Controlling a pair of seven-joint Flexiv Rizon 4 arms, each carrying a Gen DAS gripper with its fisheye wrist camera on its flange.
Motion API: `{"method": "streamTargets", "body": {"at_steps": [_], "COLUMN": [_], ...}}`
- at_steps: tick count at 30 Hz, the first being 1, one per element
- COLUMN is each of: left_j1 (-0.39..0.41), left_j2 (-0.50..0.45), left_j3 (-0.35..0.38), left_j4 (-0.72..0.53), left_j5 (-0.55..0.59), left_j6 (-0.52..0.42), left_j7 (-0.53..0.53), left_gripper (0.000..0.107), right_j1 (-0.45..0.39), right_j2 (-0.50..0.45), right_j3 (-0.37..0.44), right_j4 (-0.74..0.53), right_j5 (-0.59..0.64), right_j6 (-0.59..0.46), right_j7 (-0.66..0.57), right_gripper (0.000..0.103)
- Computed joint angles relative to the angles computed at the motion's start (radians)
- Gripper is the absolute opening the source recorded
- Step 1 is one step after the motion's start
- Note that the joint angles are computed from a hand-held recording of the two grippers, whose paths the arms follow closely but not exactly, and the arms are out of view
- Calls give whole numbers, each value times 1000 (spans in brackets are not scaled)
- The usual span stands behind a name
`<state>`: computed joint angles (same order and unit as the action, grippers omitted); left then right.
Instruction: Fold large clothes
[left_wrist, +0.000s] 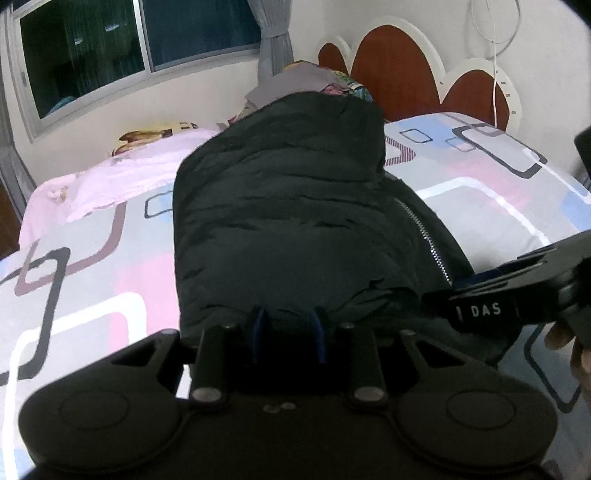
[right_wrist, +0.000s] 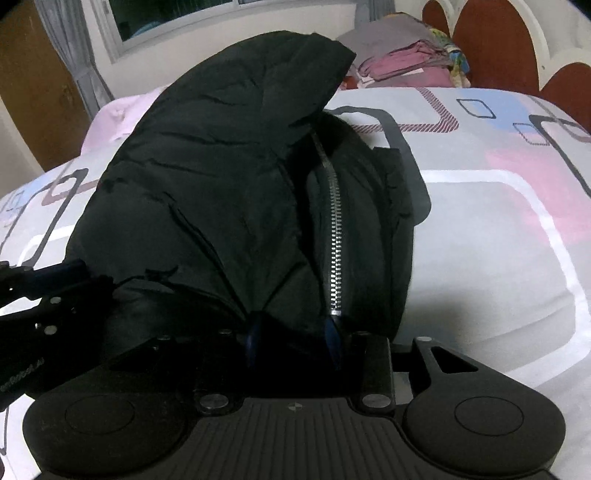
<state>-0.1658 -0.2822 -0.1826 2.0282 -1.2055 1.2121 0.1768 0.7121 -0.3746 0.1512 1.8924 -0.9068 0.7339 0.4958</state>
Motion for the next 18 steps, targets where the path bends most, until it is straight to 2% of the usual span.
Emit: {"method": "streamTargets", "body": {"at_steps": [3,4,5,7,8,10,12,14,16,18], "left_j1": [17,18,21,11,2,8,32,76,113,135], "left_j2": [23,30,38,52,54,39,13,-27,-71,-111], "left_j3": [13,16,20,9,10,37,55,70,66,60], "left_j4": [2,4,4,9,2,-26,-64,-121,-174,-220], "left_j5": [-15,-26,-42,-170,-237,-209,-147,-30,39,103], "left_j6": [-39,-40,-43,-11,2,-44,-108,-224,-300,-334], "left_j7": [-1,7,21,126,176,142,63,-76,-165,-251], "left_gripper": [28,33,42,89,93,95,96,97,97,97], "right_j1": [21,23,21,24,23,19,16,-27,-83,-149], "right_j2": [24,33,41,65,80,112,146,193,228,250], "right_j3": [3,7,10,16,21,30,36,44,46,35], "right_j4": [-1,3,7,18,27,48,84,148,210,274], "right_j5": [-19,-28,-37,-58,-69,-93,-156,-213,-252,-320], "right_j6": [-50,-54,-59,-82,-93,-123,-160,-94,-2,127], "right_j7": [39,52,56,78,99,144,218,315,393,488], "right_gripper": [36,36,36,36,36,39,82,83,84,83]}}
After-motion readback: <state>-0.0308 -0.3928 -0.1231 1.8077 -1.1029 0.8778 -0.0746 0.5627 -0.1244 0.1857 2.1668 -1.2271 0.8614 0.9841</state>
